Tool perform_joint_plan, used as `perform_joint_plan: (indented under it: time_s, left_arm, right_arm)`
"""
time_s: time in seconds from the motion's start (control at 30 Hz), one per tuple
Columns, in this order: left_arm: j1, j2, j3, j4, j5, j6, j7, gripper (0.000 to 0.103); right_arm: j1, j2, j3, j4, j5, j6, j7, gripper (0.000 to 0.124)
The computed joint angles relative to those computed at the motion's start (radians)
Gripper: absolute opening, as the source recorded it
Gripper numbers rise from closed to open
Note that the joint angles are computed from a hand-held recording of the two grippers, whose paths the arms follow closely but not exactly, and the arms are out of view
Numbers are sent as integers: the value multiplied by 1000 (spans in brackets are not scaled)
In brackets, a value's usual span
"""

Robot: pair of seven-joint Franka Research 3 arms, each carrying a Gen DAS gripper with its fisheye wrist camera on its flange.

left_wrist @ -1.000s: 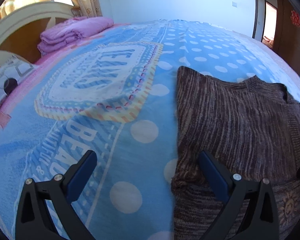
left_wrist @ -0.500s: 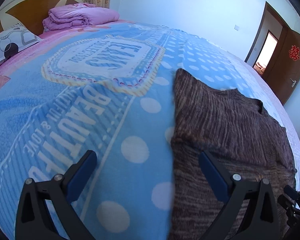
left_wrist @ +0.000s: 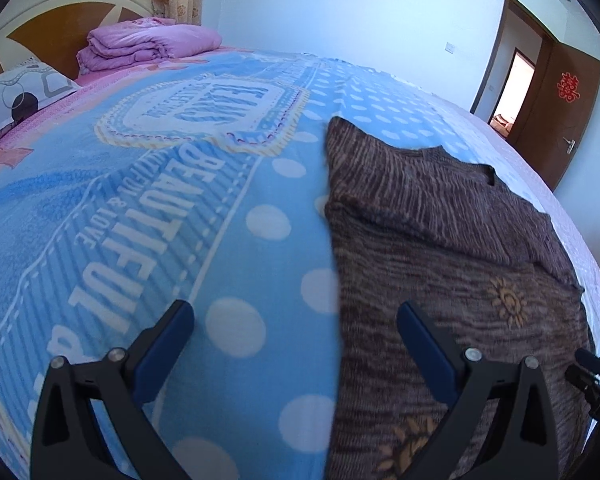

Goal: Fold small clothes

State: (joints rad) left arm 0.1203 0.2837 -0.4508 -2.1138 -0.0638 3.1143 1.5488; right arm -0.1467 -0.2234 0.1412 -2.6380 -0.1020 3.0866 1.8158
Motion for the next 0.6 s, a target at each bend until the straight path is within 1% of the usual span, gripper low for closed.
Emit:
perform_joint_plan:
  time_s: [0.03,0.1,0.17,0.23,0.27,0.3,0.33,0.43,0.5,0.57,0.6]
  left_arm:
    - [3,-9,-3,-13,2,5,5,103]
    - [-16,-35,18,-46,21,11,1,103]
    - [-24,-58,26,-75,34,15,9,103]
    - [-60,-77,65,-97,62,24,-5,103]
    - [-78,-86,84,-108,80,28,-11,103]
    - [-104,-99,113,-123,105,34,-26,103]
    - [-127,-108,138,-133,129,37,-40,103]
    - [-163,-137,177,-169,185,40,-58,103]
    - [-164,-151,178,-190,198,46,-55,103]
    - [-181,-168,197,-211,221,51,-71,103]
    - [-165,-178,179,-224,206,55,-53,103]
  right_arm:
    - [2,-11,-2,-11,0,-3,-4,59]
    - [-3,-41,5,-41,-7,-8,-10,60]
    - [-13,-66,15,-71,-15,3,-20,62]
    - [-17,-82,19,-95,-7,18,-36,63]
    - [-32,-96,35,-109,-7,21,-36,64]
    - [-33,-105,38,-115,2,14,-41,68]
    - [-35,-115,42,-125,10,13,-44,69]
    - [-45,-148,58,-153,24,7,-53,71]
    - [-38,-168,54,-168,41,-3,-62,72]
    - [-39,-192,59,-184,49,-19,-67,73]
    - [-44,-203,66,-193,49,-23,-65,73]
